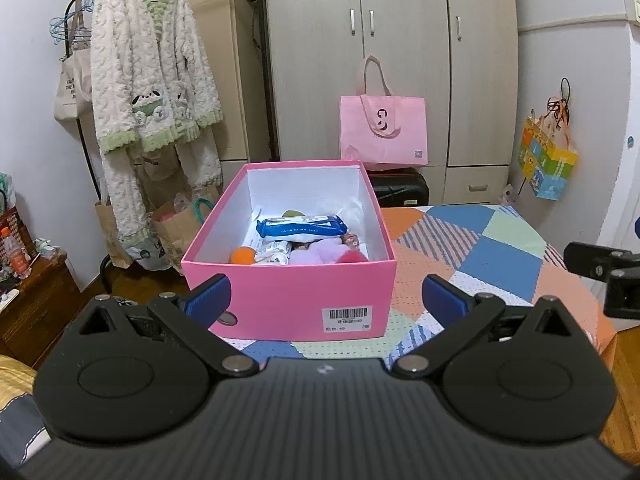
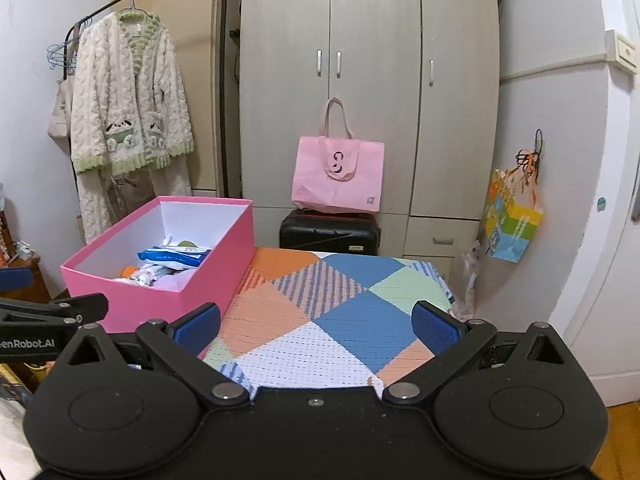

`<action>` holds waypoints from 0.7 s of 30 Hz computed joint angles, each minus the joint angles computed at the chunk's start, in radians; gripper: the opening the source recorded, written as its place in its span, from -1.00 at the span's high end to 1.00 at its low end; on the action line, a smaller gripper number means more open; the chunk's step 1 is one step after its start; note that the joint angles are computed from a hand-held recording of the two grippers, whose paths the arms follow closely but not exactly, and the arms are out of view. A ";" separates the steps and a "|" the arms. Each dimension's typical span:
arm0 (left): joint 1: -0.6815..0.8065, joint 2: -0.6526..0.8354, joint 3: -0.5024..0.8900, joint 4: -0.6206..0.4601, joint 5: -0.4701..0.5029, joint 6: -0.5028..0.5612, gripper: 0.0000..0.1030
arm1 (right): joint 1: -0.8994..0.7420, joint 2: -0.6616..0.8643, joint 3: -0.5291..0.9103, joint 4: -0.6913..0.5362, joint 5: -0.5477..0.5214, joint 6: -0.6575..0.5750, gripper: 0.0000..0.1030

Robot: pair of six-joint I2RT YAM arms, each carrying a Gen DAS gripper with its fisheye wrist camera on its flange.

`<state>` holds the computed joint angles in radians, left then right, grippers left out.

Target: Organize soft objects

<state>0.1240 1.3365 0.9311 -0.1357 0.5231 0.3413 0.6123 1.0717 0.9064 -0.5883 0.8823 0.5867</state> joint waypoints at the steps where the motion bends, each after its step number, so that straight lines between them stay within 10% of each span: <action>1: 0.002 0.000 0.000 -0.001 0.000 -0.006 -1.00 | 0.003 0.001 -0.002 0.000 0.006 -0.001 -1.00; 21: 0.017 -0.048 -0.088 0.106 0.022 -0.015 -1.00 | 0.075 0.000 -0.023 -0.029 0.111 0.052 -1.00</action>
<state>0.1409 1.2886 0.8431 -0.0298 0.5446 0.3267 0.6876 1.0713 0.8831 -0.6168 0.9937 0.6382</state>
